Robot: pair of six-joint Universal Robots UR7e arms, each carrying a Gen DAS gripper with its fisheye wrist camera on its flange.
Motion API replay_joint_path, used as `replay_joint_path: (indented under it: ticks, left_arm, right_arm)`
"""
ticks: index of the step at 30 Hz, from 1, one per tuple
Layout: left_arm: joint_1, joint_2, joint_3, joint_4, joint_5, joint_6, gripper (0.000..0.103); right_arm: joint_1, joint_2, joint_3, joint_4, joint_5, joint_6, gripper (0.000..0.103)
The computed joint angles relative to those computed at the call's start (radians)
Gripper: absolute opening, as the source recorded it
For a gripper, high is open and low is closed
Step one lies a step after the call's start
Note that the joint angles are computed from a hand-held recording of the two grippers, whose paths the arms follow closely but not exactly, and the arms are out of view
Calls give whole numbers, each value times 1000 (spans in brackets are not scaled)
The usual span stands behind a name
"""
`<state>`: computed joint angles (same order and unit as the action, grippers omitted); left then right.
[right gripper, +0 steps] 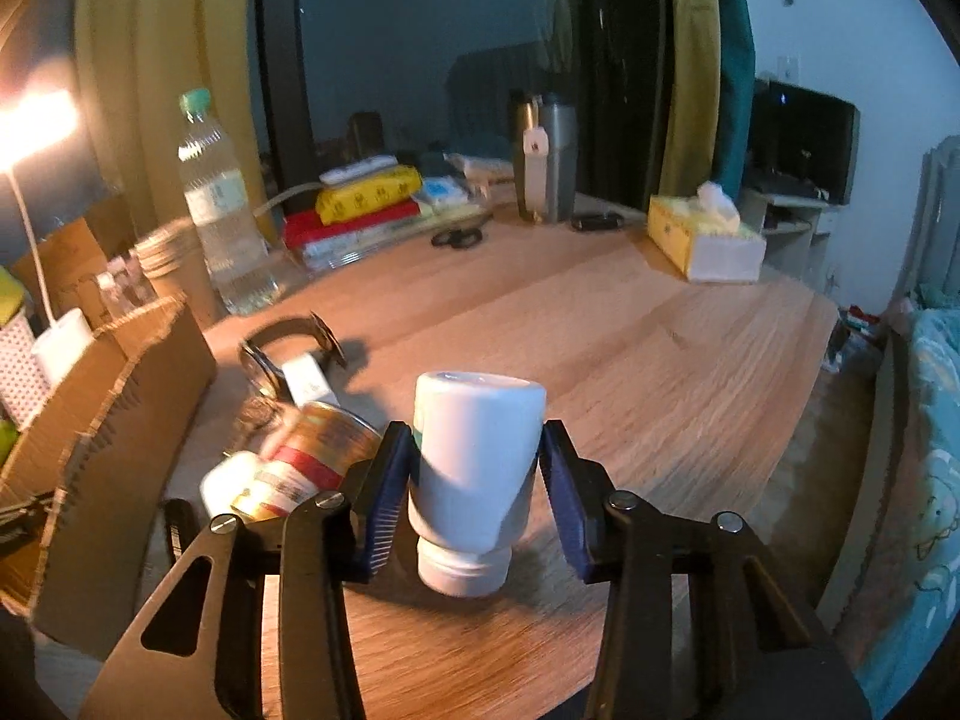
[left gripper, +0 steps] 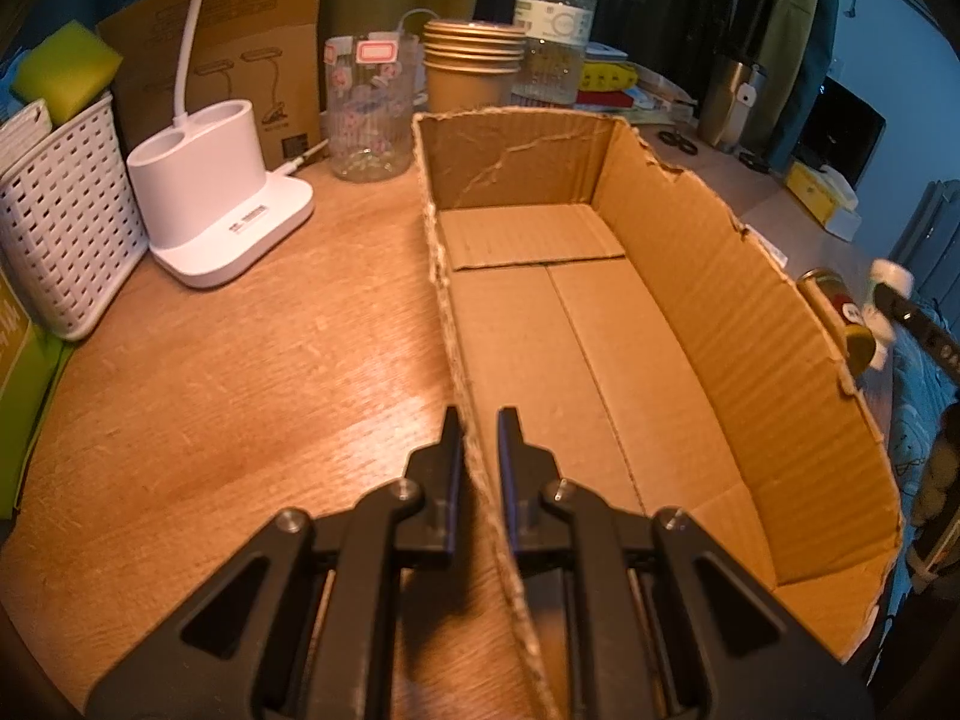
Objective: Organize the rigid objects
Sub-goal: 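Grasp the white pill bottle with the right gripper, then carry the pill bottle into the box and open the right gripper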
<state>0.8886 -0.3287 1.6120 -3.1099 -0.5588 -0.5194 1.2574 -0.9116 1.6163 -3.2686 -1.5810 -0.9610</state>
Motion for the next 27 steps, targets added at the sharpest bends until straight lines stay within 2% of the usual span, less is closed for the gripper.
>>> replay_joint_path:
  ticks: [9, 14, 23, 27]
  left_arm:
    - [0, 1, 0, 0, 0, 0, 11]
    - [0, 1, 0, 0, 1, -1, 11]
    - [-1, 1, 0, 0, 1, -1, 11]
    - [-1, 1, 0, 0, 1, -1, 11]
  right_arm:
    - [14, -93, 108, 4, 131, -11, 46]
    - [23, -140, 164, 70, 204, -42, 46]
    - [51, -175, 259, 151, 270, -158, 46]
    - [64, -175, 286, 206, 262, -198, 46]
